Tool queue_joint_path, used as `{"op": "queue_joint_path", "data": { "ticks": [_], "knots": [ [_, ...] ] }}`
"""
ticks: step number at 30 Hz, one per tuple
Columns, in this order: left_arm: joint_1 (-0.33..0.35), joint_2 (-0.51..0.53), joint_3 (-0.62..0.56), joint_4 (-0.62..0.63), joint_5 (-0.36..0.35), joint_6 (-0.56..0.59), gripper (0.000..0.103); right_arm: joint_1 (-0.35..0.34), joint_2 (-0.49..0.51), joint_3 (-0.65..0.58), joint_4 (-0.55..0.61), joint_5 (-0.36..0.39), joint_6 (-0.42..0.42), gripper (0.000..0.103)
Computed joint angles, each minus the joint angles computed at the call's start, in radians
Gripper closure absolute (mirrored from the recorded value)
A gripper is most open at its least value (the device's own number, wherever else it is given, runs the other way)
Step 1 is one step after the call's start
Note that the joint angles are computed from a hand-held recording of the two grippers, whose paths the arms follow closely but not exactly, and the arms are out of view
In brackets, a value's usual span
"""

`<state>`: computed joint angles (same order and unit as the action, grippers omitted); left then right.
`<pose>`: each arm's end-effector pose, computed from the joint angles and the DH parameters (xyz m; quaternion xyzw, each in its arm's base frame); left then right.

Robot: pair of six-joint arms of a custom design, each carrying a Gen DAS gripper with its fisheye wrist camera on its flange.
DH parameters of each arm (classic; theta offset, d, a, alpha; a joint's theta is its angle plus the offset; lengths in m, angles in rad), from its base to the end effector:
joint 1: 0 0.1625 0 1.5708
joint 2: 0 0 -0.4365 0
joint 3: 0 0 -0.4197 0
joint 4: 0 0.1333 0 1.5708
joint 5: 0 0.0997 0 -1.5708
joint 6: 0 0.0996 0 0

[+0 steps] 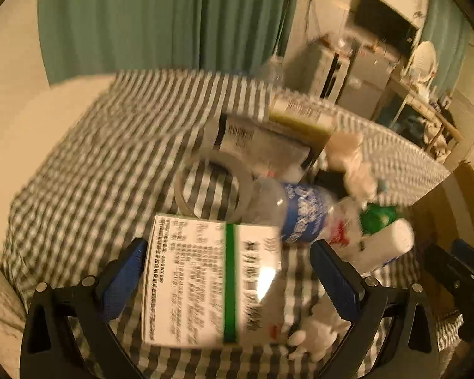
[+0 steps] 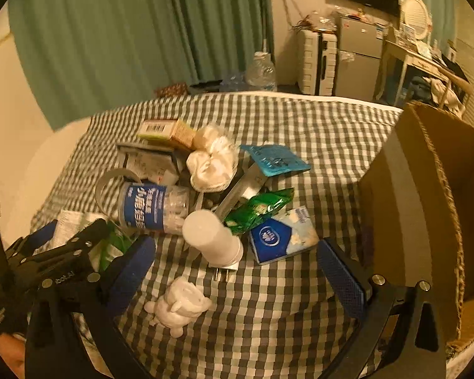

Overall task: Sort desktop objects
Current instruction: 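Grasp the green-and-white medicine box with the left gripper, then lift the medicine box with the left gripper while the right gripper grasps the white cylinder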

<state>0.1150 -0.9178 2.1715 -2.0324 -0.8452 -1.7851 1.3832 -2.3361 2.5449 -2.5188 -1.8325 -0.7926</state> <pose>-0.3874 -0.2455 -0.0129 -0.0063 0.8733 -0.3449 0.3440 0.0596 -0.2624 0.3864 0.2304 -0.8966 0.2587 0.2759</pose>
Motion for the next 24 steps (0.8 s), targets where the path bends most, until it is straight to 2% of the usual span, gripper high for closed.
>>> {"op": "queue_joint_path", "data": {
  "ticks": [3, 8, 10, 12, 15, 16, 21, 24],
  "knots": [
    [0.019, -0.013, 0.016, -0.006, -0.04, -0.021, 0.0, 0.046, 0.063, 0.014, -0.066, -0.071, -0.013, 0.005],
    [0.012, 0.004, 0.007, 0.011, -0.036, -0.015, 0.0, 0.072, 0.214, 0.026, -0.206, -0.16, -0.038, 0.022],
    [0.016, 0.03, -0.017, 0.026, -0.041, 0.017, 0.0, 0.072, 0.271, 0.029, -0.24, -0.189, -0.046, 0.043],
    [0.015, 0.057, -0.043, 0.044, -0.048, 0.025, 0.0, 0.072, 0.303, 0.028, -0.26, -0.204, -0.054, 0.051],
    [0.017, 0.06, -0.037, 0.034, -0.061, 0.026, 0.0, 0.061, 0.3, 0.032, -0.264, -0.191, -0.066, 0.056],
    [0.018, 0.055, -0.025, 0.007, -0.068, 0.032, 0.0, 0.049, 0.283, 0.027, -0.232, -0.167, -0.063, 0.071],
    [0.024, 0.036, 0.011, -0.038, -0.083, 0.007, 0.011, 0.019, 0.252, 0.013, -0.163, -0.117, -0.041, 0.071],
    [0.01, 0.053, -0.016, 0.04, -0.095, -0.007, 0.021, 0.017, 0.215, 0.009, -0.121, -0.096, -0.033, 0.071]
  ]
}}
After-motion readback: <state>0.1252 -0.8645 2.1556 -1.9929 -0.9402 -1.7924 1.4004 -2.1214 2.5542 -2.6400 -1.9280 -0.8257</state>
